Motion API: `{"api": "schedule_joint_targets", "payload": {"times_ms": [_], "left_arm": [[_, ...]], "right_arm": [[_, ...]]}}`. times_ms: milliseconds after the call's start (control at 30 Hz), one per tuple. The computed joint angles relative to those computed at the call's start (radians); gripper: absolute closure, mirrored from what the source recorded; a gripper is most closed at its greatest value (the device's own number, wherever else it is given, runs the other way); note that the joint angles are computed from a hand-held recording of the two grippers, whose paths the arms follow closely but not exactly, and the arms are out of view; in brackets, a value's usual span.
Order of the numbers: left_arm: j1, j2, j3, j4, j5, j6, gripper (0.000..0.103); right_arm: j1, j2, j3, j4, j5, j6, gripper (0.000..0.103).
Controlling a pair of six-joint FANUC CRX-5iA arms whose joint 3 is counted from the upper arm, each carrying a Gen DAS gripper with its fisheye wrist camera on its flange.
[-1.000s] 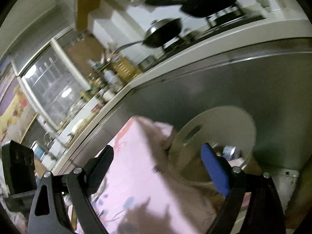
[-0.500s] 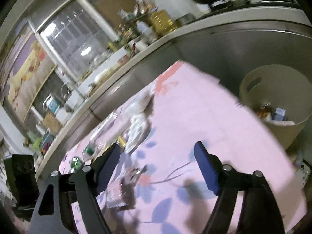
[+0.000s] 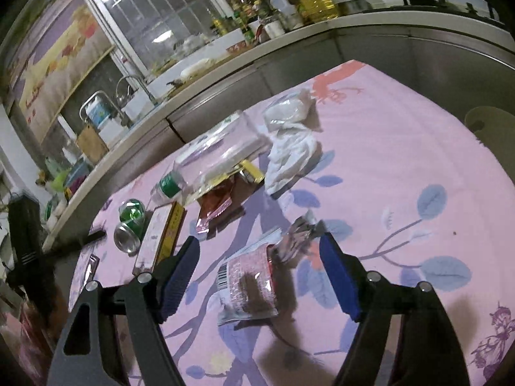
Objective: Collect trash
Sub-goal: 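Return to the table and grasp the plastic water bottle with the left tool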
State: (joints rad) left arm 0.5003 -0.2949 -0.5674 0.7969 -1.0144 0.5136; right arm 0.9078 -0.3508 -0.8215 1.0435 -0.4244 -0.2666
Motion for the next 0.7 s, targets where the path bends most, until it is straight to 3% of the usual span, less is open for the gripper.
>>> {"api": "schedule_joint_targets", "payload": {"times_ms": [100, 133, 167, 233, 333, 467, 633, 667, 700], "left_arm": [[-0.068, 0.078, 0.108, -0.028, 0.03, -0.011, 0.06], [-0.106, 0.11, 0.151, -0.039, 0.04, -0.021, 0.053], [-0.149, 0.148, 0.199, -0.054, 0.041, -0.041, 0.038], [-0.22, 0.211, 0.281, -0.109, 0.038, -0.061, 0.023], [-0.345, 0.304, 0.417, -0.299, 0.089, -0.007, 0.022], [-0.436, 0.452, 0.599, -0.493, 0.049, 0.097, 0.022], [-0.469, 0.538, 0.688, -0.571, -0.003, 0.129, 0.022], [-0.468, 0.55, 0.695, -0.571, -0.016, 0.126, 0.029], [-0.467, 0.555, 0.697, -0.572, -0.018, 0.126, 0.029]], "right_arm": [[-0.002, 0.007, 0.003, 0.0, 0.0, 0.0, 0.029], [-0.007, 0.007, 0.001, 0.004, 0.003, -0.006, 0.029], [-0.012, 0.008, 0.002, 0.003, 0.006, -0.007, 0.029], [-0.022, 0.007, 0.0, -0.004, 0.014, -0.007, 0.029], [-0.048, -0.001, -0.005, -0.021, 0.023, 0.009, 0.029], [-0.088, 0.0, 0.009, -0.079, 0.035, 0.065, 0.029], [-0.172, 0.04, 0.077, -0.136, 0.055, 0.186, 0.029], [-0.192, 0.06, 0.102, -0.152, 0.065, 0.22, 0.029], [-0.208, 0.083, 0.133, -0.181, 0.072, 0.26, 0.029]]}}
